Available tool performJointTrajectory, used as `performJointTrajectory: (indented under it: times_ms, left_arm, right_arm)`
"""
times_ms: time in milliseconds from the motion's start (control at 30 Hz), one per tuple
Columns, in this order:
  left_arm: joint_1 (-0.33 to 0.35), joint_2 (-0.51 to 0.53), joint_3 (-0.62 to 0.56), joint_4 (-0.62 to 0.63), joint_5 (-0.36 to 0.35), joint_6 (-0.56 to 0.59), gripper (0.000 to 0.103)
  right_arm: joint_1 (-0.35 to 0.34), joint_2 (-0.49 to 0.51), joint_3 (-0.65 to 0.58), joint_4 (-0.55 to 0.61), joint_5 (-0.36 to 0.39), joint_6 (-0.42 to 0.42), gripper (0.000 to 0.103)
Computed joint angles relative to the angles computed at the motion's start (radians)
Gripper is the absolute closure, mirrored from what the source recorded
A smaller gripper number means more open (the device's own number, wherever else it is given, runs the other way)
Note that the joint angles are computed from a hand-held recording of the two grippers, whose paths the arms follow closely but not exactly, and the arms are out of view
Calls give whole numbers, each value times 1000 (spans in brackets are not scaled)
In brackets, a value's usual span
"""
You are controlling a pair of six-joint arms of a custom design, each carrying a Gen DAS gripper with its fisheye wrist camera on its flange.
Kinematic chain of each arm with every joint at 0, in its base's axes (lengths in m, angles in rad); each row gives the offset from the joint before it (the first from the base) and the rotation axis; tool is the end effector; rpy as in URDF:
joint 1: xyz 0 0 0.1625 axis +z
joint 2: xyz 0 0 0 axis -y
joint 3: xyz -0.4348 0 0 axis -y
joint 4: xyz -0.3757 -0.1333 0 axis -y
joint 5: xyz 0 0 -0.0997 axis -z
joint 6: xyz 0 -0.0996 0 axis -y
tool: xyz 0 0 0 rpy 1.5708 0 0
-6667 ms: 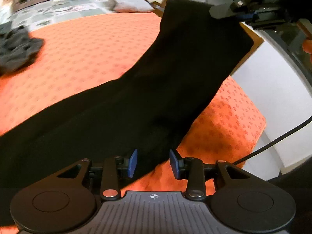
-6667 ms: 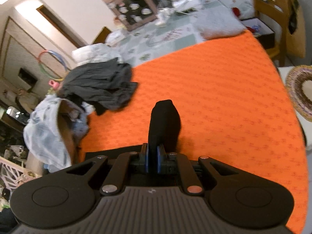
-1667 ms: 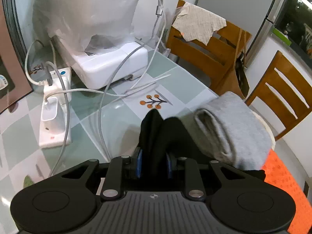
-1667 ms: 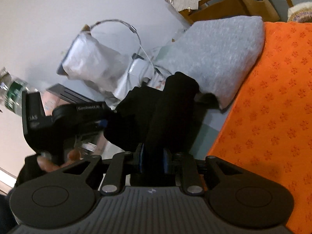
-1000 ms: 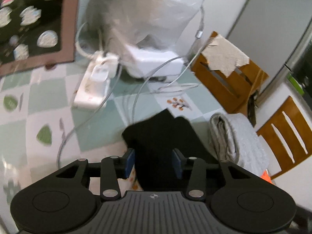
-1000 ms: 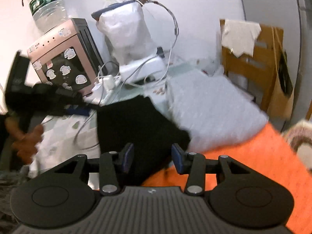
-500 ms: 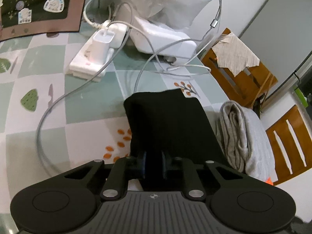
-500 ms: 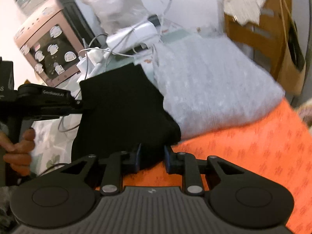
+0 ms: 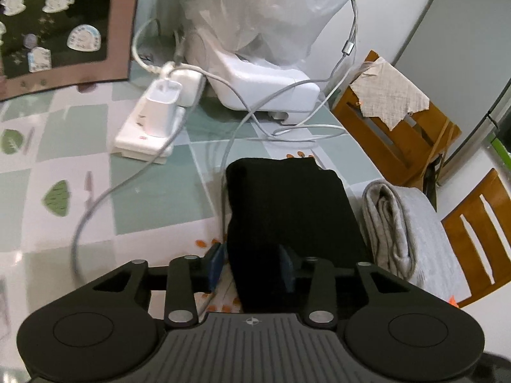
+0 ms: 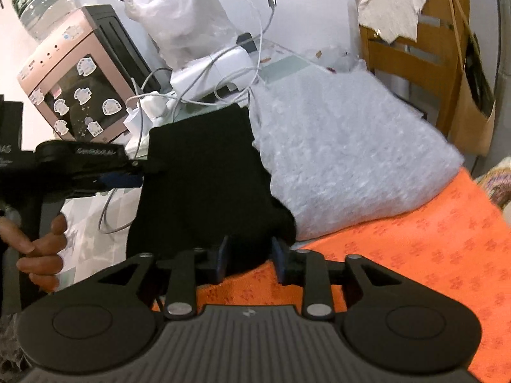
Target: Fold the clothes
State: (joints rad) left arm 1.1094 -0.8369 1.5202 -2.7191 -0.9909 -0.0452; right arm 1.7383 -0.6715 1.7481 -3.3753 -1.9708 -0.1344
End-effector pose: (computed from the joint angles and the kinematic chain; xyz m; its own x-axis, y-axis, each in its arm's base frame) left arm -0.1474 -0.7185 0.2184 -0.8755 0.1161 -0.4690 0.3587 0.8064 -0.4701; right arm 0.2022 -0.6292 0.1001 -0.9261 0.0023 0.3773 -0.2508 0.7431 -0.6204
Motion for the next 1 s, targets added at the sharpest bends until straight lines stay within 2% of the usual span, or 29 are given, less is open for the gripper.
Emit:
performJointTrajectory:
  times_ms: [67, 167, 233, 367, 433, 567, 700, 733, 800, 900, 1000]
  left_arm:
    - [-23, -38, 45, -7, 20, -16, 43]
    - [-63, -95, 110, -6, 56, -44, 38]
    - [-100, -139, 157, 14, 89, -65, 29]
    - [-181, -235, 257, 45, 127, -112, 19]
    - [-230, -290, 316, 68, 151, -153, 10]
    - [-333, -399, 425, 131, 207, -251, 1]
    - [-450, -508, 540, 210, 278, -386, 0]
    - [-482, -535, 566, 243, 294, -429, 0]
    - [-541, -583, 605, 321, 312, -524, 0]
    - [-630, -648, 645, 472, 328, -673, 0]
    - [-718, -706, 677, 613, 332, -823, 0]
  right_arm:
    - [12, -25, 14, 12, -14, -4, 61]
    - [33, -67, 43, 25, -34, -12, 58]
    - [50, -103, 72, 32, -48, -23, 55]
    - [85, -184, 149, 25, -74, -29, 50]
    - [104, -227, 192, 24, -89, -27, 47]
    - [148, -317, 281, 31, -129, -6, 37]
    - [201, -406, 367, 46, -178, 19, 34]
    - [215, -429, 388, 53, -189, 25, 31]
    - [243, -469, 428, 57, -215, 32, 24]
    - [290, -529, 484, 80, -253, 54, 23]
    - [339, -582, 533, 112, -292, 75, 17]
